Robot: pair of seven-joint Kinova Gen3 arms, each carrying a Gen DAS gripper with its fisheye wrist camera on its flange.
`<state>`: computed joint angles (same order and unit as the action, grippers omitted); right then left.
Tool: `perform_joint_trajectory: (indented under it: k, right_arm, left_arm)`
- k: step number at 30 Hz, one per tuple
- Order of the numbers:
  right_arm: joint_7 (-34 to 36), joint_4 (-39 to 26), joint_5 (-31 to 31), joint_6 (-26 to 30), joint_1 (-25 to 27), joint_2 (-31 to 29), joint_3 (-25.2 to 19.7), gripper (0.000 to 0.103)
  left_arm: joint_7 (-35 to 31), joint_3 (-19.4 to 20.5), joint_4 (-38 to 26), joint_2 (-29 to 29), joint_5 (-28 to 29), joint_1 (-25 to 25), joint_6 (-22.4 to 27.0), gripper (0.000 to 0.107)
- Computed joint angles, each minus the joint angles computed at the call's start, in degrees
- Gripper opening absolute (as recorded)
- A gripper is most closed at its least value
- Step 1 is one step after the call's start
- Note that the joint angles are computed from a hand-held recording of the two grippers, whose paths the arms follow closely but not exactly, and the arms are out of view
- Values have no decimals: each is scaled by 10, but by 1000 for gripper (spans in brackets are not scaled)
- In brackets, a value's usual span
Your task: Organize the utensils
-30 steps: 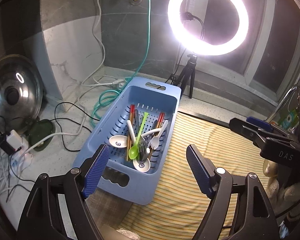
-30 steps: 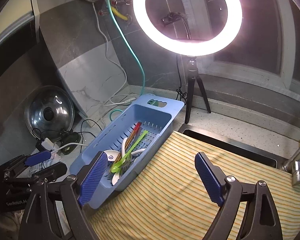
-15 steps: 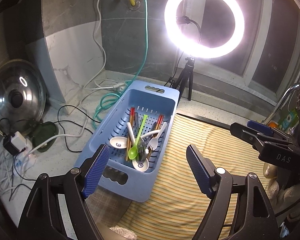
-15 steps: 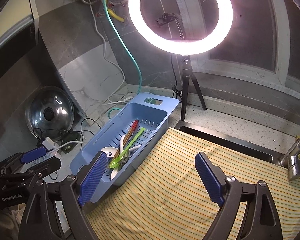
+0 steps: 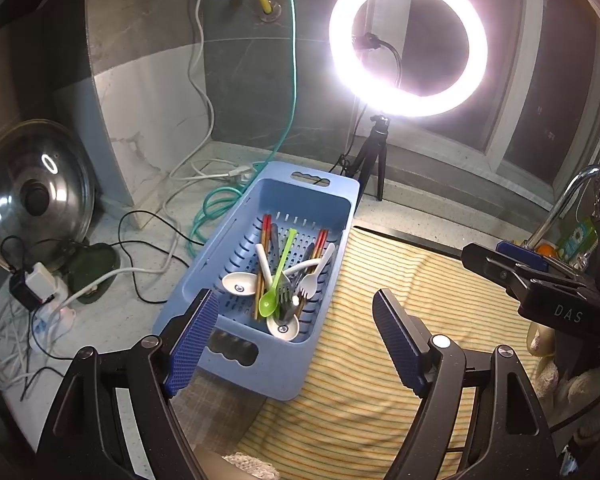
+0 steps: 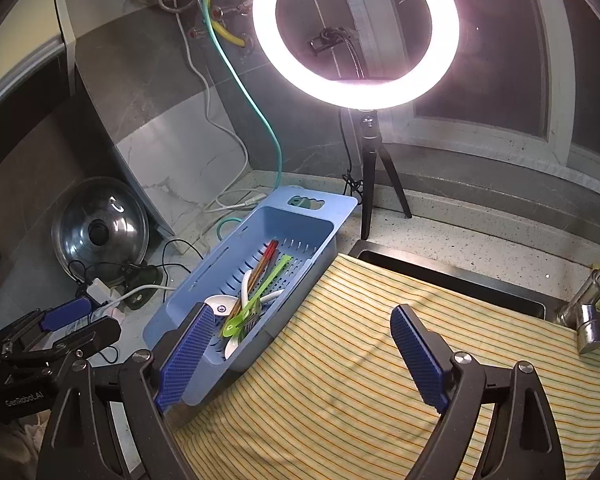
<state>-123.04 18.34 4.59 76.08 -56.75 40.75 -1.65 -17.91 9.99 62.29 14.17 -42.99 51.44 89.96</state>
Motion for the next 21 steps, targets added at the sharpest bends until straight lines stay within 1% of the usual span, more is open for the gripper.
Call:
perform_joint_trajectory:
  k: [8, 21]
  right_arm:
    - [-8, 16, 3, -5, 0, -7, 0, 88]
    - [-10, 19, 2, -6, 4, -8, -2, 88]
  left_arm:
    - [-9, 1, 1, -2, 5, -3, -3, 80]
    - [-16, 0, 1, -1, 6, -4, -6, 80]
